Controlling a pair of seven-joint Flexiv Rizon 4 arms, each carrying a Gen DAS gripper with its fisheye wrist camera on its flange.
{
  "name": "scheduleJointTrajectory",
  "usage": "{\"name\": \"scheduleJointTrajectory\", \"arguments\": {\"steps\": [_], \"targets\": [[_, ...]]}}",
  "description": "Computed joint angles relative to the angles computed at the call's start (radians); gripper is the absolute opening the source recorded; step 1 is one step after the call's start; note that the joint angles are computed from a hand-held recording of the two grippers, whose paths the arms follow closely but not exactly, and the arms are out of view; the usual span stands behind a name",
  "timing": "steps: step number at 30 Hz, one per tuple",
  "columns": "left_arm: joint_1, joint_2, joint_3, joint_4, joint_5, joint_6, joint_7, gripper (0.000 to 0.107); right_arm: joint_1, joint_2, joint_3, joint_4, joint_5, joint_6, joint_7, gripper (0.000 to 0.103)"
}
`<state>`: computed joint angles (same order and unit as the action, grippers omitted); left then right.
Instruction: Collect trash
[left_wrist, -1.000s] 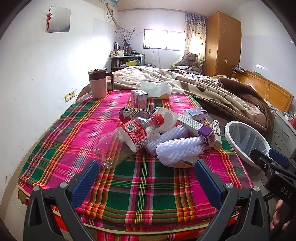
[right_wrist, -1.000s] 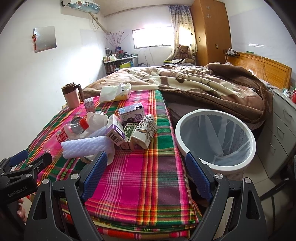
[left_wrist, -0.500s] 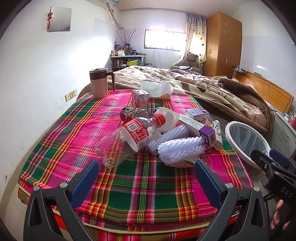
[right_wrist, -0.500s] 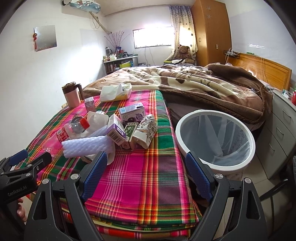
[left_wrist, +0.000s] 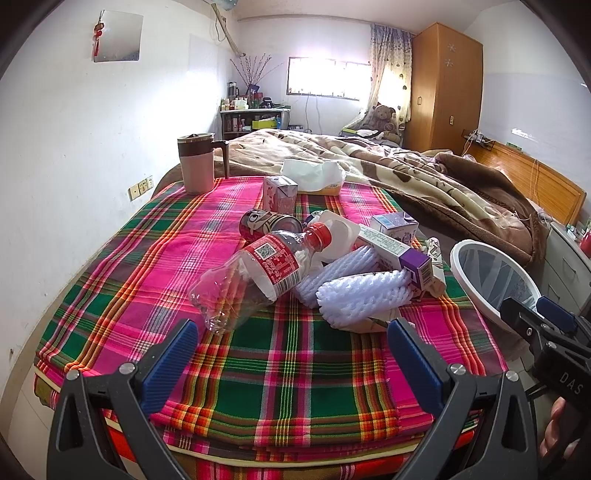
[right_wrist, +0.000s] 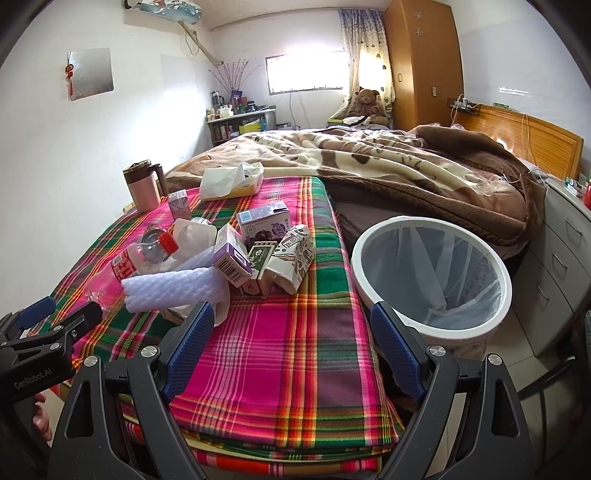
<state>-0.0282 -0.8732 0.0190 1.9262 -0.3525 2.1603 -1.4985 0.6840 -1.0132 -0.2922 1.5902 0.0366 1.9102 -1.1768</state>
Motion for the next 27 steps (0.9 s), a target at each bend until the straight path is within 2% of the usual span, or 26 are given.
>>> {"name": "scheduleJointTrajectory", "arguments": {"steps": [27], "targets": [[0.017,-0.017,-0.003,-0.024,0.020,-0.023,0.002,0.103,0.008,-0.014,-0.014,-0.020,-0.015,-0.024,0.011,0.088]]}}
